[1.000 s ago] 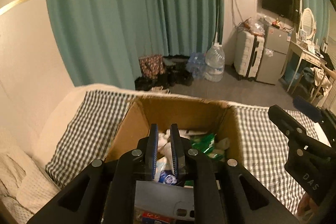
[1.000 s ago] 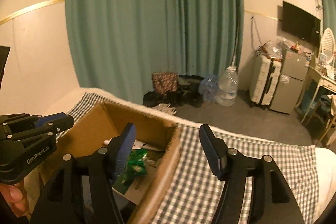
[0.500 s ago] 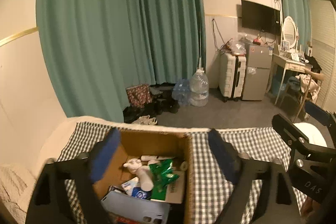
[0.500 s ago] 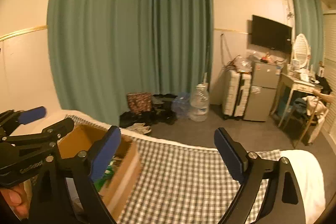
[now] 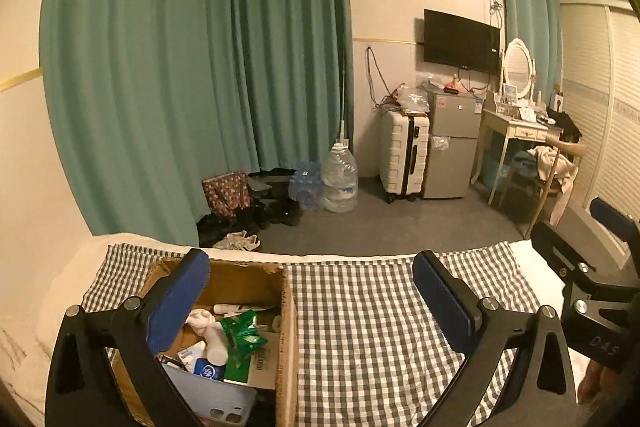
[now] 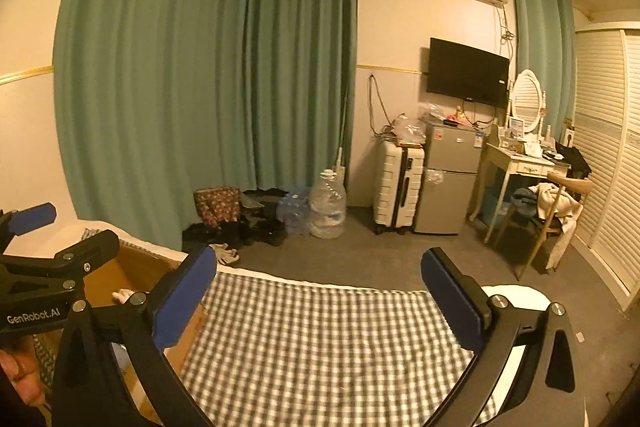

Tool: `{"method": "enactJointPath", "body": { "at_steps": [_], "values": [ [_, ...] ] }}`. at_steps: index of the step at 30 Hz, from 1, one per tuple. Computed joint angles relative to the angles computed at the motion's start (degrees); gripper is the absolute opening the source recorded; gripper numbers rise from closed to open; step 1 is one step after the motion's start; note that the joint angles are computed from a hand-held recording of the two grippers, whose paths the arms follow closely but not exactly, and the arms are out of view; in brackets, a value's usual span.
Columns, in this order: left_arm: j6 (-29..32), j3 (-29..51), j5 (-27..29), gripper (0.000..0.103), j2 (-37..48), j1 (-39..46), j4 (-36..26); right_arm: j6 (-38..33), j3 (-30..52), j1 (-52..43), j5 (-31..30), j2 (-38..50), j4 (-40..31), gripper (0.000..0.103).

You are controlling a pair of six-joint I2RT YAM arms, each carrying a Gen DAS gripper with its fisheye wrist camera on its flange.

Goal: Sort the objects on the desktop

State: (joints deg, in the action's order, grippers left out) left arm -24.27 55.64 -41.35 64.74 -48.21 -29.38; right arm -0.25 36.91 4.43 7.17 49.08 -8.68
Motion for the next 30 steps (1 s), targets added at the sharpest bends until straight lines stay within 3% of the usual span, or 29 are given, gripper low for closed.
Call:
{"method": "enactJointPath", "body": {
  "at_steps": [7,13,22,30],
  "values": [
    [-3.05,3.68,-4.40,0.103,6.88,-5.86,-0.37,-3.60,-1.16,-11.20,-8.20,-4.70,-2.85,0.103],
    [-6.32,6.49,-9.92,0.103,14.37,-9.71,-0.83,-6.77,-1.70,-22.17,-16.18,-2.95,-1.88,0.103],
    [-9.25,7.03,-9.35,0.103,21.43,-10.24,2.45,-9.29,-3.78,-33.59,-25.22,4.29,3.31,0.103],
    [-10.71,7.92,-4.49,0.103,28.52,-8.84,4.95,-11.16,-5.34,-35.43,-26.51,14.11,9.55,0.103]
  ]
}}
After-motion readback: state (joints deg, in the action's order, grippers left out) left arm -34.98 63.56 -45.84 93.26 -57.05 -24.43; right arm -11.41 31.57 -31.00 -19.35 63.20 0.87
